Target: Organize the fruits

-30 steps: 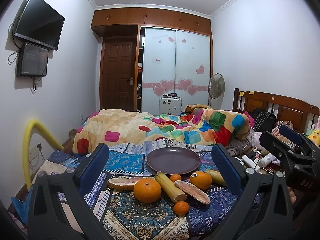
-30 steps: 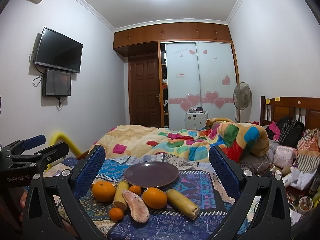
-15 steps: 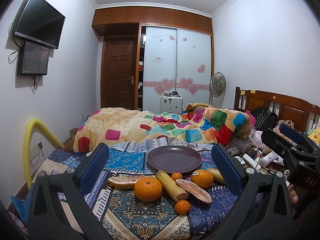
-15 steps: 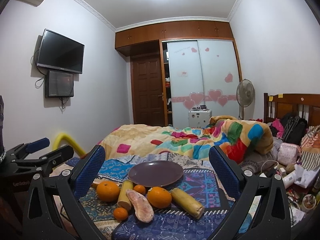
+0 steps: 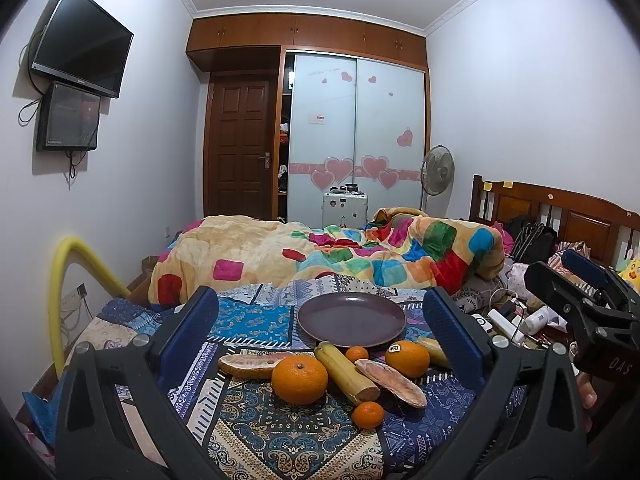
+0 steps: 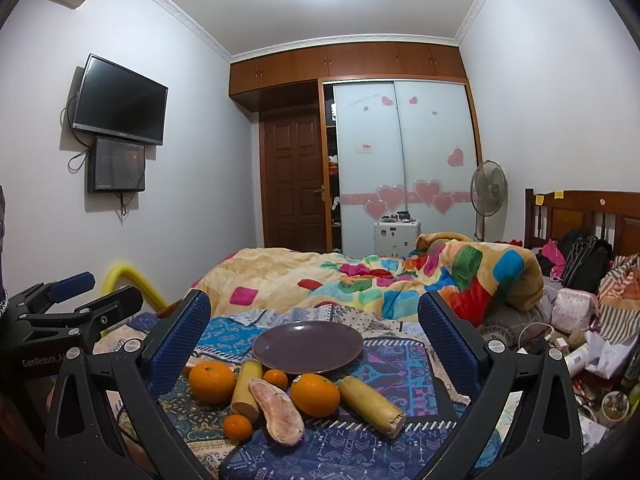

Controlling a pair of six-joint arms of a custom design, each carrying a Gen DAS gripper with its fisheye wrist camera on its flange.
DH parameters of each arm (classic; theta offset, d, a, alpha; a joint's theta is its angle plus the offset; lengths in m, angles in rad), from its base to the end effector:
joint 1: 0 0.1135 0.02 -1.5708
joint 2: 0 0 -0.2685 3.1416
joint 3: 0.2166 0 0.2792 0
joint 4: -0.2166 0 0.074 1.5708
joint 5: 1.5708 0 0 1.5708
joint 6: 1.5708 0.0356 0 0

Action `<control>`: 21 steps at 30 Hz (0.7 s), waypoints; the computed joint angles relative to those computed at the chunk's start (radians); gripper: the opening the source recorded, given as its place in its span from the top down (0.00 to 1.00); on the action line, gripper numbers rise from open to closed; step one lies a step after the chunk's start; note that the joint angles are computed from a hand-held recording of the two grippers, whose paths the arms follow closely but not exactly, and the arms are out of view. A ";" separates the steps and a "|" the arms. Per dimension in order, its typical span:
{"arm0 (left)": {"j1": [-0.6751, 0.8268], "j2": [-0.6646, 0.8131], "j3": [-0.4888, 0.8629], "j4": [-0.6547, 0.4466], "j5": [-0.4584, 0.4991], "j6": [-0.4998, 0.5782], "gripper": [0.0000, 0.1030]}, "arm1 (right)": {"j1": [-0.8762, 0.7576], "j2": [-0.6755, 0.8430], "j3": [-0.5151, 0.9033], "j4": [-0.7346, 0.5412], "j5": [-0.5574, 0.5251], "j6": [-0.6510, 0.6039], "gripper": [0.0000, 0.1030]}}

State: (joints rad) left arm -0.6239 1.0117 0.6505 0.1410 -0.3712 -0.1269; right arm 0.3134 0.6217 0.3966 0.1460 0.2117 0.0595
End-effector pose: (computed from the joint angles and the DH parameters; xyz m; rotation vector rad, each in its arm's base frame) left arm 0.2173 -0.1405 0.2775 0.1764 1.7718 -0.2095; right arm 0.1825 0.0513 0.2589 -0.0480 1.6486 0.1097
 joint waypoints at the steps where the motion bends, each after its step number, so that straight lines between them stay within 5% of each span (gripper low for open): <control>1: 0.003 -0.002 -0.001 0.001 0.003 0.000 0.00 | 0.001 0.000 0.000 0.000 0.000 0.000 0.00; 21: 0.011 -0.004 -0.002 0.001 0.007 0.000 0.00 | 0.006 0.007 0.004 0.003 0.004 -0.002 0.00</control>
